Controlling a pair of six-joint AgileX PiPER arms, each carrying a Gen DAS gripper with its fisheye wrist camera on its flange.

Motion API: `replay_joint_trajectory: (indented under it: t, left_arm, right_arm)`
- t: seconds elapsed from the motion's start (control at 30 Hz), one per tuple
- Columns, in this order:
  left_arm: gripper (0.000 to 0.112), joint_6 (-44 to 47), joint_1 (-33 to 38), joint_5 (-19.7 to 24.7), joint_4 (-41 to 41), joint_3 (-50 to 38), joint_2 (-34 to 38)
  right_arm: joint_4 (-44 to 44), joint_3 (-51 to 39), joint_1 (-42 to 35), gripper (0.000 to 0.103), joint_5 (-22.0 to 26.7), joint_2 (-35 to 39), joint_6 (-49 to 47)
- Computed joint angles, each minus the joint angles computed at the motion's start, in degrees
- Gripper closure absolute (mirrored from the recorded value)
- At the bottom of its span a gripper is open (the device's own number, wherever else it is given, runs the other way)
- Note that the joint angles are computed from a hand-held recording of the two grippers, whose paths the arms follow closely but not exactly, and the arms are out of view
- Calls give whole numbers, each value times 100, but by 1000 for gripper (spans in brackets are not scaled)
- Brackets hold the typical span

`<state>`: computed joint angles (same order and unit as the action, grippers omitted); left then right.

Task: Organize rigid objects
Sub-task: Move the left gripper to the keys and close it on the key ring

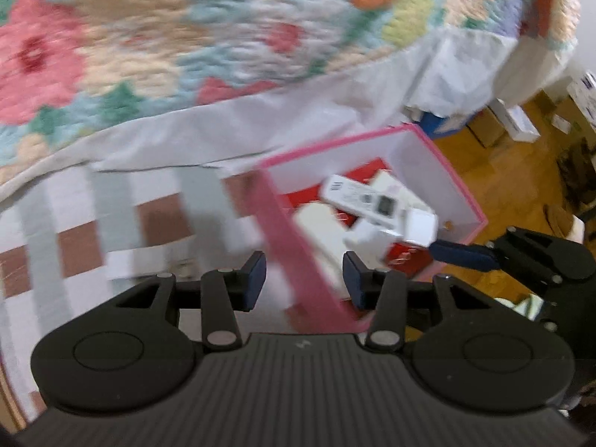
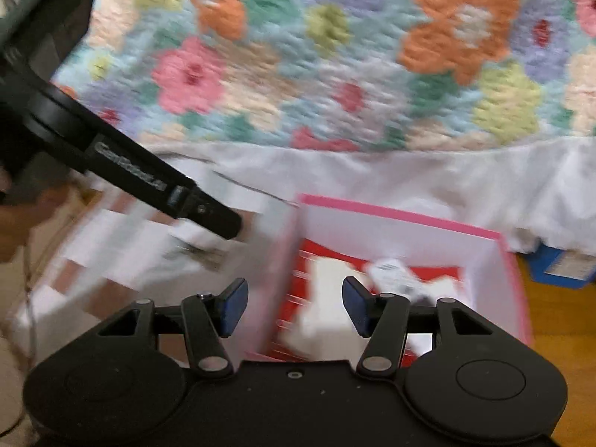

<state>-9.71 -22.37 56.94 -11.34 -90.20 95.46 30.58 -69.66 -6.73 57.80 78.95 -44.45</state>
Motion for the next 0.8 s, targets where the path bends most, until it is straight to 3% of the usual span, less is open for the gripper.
replay_joint_trajectory:
  t: [0.1,0.23,0.47,0.67,0.73,0.8]
  left_arm:
    - [67,288,542,-215,-276,675,-368]
    - [67,773,1240,-635,-914,1539,-601]
    - [67,1846,1809,-1735,-2016,2631,-420]
    - [69,2546,1964,-2522,-2749,3112,62]
    - [69,3025,2160,-2498,-3324,3198,230]
    - [69,3424,2263,-2545,-3825,3240,388]
  right_arm:
    - [375,97,398,36,-31,84,-129]
    - [627,539,1077,29,-559,214,-223]
    - [389,1176,2378,29,-2244,1139,522]
    - [222,1275,2812,29,-3953,2100,1120]
    - [732,1232,2794,29,-4242,2344,787]
    - [1849,1150,2702,30,-4333,2610,-221]
